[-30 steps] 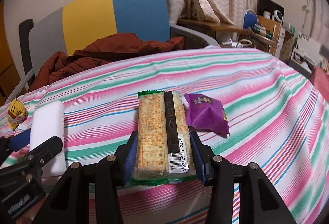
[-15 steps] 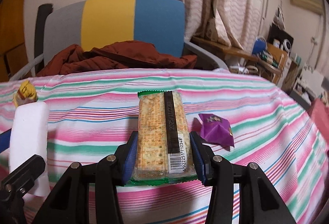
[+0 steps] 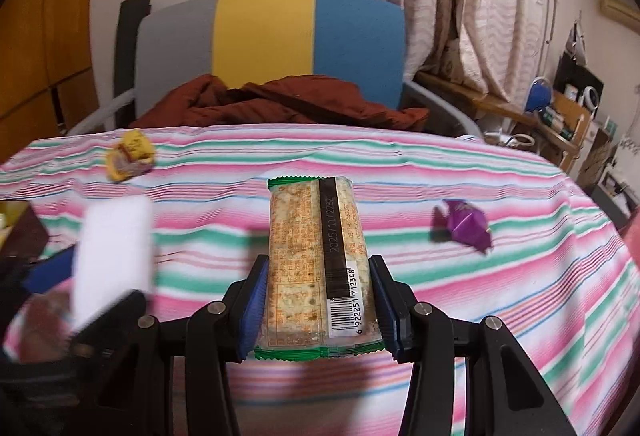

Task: Organize objects
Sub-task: 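Carry the cracker pack in the right tool while the left tool carries the foam block to the tray, then open the right tool over the tray while the left tool releases the foam block in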

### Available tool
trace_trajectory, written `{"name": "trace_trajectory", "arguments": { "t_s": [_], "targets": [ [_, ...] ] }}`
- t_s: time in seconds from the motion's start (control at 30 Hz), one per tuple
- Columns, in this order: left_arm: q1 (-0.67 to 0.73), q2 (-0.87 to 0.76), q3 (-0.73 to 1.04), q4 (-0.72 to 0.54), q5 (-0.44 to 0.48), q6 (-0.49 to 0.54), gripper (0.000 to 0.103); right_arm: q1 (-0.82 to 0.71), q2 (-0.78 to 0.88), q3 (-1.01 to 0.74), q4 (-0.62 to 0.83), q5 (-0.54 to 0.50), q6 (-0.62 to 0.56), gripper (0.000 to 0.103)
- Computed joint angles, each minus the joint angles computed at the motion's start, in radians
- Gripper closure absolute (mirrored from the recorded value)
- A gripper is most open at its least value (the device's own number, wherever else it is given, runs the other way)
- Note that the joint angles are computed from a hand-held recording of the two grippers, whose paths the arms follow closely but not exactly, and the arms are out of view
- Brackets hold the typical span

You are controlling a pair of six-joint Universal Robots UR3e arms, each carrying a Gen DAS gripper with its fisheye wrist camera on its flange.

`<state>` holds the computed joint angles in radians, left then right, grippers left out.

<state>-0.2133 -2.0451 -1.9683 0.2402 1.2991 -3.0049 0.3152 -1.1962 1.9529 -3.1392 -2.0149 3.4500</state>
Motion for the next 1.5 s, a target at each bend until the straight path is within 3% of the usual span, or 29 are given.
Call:
{"name": "trace_trajectory", "arguments": {
  "t_s": [0.07, 0.33, 0.47, 0.57, 0.67, 0.73, 0.9, 1.0, 1.07, 1.17, 1.3, 1.43, 1.5],
  "targets": [
    [0.042, 0.051, -0.065, 0.006, -0.05, -0.012, 0.041, 0.005, -0.029, 0.033, -0.008, 0.04, 0.048, 0.054],
    [0.237, 0.303, -0.367, 0.009, -0.238, 0.049, 0.041, 0.129, -0.039, -0.015, 0.064, 0.015, 0.132, 0.054],
    [0.39, 0.501, -0.514, -0.093, -0.374, 0.132, 0.041, 0.183, -0.028, -0.052, 0.073, 0.026, 0.162, 0.054],
    [0.529, 0.697, -0.6, -0.26, -0.479, 0.233, 0.041, 0.228, 0.002, -0.118, 0.096, 0.041, 0.18, 0.054],
    [0.697, 0.939, -0.648, -0.558, -0.592, 0.365, 0.041, 0.266, 0.033, -0.181, 0.113, 0.045, 0.187, 0.054],
    [0.825, 1.122, -0.655, -0.827, -0.656, 0.487, 0.041, 0.293, 0.063, -0.242, 0.134, 0.059, 0.193, 0.054],
    [1.186, 1.48, -0.528, -1.726, -0.786, 0.955, 0.04, 0.35, 0.154, -0.42, 0.207, 0.088, 0.172, 0.054],
    [1.329, 1.51, -0.473, -1.945, -0.805, 1.119, 0.04, 0.376, 0.233, -0.568, 0.259, 0.125, 0.154, 0.054],
    [1.363, 1.467, -0.475, -1.899, -0.799, 1.109, 0.04, 0.384, 0.275, -0.648, 0.292, 0.146, 0.145, 0.054],
    [1.355, 1.355, -0.511, -1.65, -0.769, 0.986, 0.04, 0.395, 0.356, -0.808, 0.364, 0.188, 0.133, 0.054],
    [1.345, 1.216, -0.528, -1.413, -0.728, 0.883, 0.04, 0.403, 0.48, -1.03, 0.461, 0.243, 0.143, 0.054],
    [1.358, 1.117, -0.522, -1.305, -0.699, 0.842, 0.04, 0.399, 0.648, -1.336, 0.619, 0.298, 0.187, 0.051],
    [1.375, 1.097, -0.518, -1.31, -0.69, 0.852, 0.04, 0.399, 0.718, -1.465, 0.674, 0.301, 0.202, 0.04]
  ]
}}
